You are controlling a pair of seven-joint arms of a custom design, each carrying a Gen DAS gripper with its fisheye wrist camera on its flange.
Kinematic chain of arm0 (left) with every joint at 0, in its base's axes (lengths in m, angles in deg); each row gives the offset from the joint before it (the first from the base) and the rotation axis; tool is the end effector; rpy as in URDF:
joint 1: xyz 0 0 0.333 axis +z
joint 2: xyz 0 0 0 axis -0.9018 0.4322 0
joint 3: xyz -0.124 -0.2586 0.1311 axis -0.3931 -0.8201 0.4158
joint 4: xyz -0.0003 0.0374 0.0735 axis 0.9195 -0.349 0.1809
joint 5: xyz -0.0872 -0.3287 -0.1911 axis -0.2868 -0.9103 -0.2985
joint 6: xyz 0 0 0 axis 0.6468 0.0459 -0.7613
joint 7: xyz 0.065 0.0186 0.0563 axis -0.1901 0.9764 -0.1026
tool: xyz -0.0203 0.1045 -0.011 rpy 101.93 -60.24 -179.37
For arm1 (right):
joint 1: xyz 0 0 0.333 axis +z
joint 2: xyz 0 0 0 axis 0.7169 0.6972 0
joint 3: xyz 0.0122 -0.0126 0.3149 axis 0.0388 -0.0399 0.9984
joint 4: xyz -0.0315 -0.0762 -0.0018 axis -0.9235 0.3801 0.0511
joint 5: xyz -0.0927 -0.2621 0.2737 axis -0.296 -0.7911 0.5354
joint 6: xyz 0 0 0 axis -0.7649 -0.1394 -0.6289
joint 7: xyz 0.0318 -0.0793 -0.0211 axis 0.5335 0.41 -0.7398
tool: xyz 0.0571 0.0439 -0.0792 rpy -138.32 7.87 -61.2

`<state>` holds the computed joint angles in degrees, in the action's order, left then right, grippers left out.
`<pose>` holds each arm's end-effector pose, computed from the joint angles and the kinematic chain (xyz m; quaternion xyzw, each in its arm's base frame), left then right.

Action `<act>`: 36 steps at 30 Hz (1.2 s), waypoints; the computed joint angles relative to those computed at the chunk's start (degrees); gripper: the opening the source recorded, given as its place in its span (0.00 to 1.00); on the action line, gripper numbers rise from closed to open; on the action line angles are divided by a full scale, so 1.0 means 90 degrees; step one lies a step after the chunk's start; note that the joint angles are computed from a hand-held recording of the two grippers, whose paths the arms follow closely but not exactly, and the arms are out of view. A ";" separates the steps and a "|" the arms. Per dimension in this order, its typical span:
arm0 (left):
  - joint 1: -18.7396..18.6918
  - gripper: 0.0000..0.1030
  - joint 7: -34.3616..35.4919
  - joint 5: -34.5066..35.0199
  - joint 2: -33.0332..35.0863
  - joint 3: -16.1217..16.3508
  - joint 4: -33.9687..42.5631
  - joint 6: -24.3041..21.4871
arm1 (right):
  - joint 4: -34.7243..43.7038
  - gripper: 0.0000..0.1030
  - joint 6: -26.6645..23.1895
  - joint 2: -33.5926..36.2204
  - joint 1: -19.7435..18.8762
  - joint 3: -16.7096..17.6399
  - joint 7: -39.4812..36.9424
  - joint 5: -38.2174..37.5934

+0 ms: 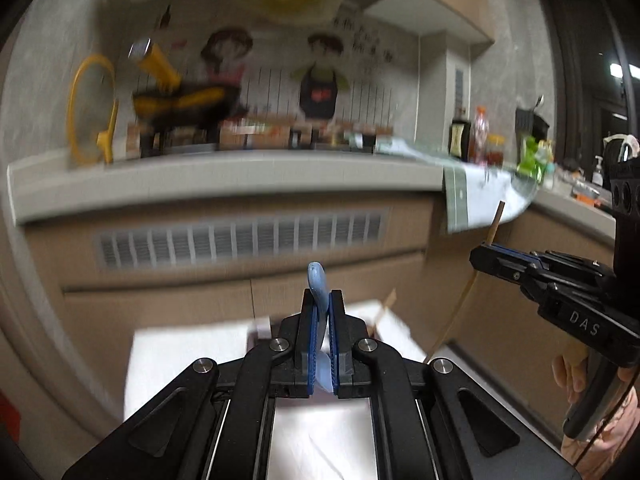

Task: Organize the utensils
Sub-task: 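Lower the blue spoon into the caddy with the left tool while the right tool drops the chopstick in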

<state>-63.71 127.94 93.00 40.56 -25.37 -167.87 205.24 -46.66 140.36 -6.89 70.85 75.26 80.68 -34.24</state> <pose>0.4423 -0.1635 0.6905 -0.5810 0.5777 -0.4336 0.3750 0.4934 0.3098 0.7151 -0.7350 0.3606 -0.2598 0.5121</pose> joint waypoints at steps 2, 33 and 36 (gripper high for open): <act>0.0371 0.05 -0.0139 0.0330 0.0314 -0.0191 0.0387 0.0152 | 0.0479 0.05 0.0058 0.0371 -0.0087 0.0043 0.0547 -0.0709; -0.1011 0.44 0.2287 -0.2547 0.0963 0.0976 -0.0588 0.0286 | 0.0273 0.76 -0.1145 0.1274 0.0172 -0.0437 0.1245 -0.1992; -0.2022 0.45 0.3308 -0.3481 0.0831 0.1611 -0.0884 -0.0011 | -0.0446 0.81 -0.1024 0.0898 0.0157 -0.0457 0.1584 -0.2660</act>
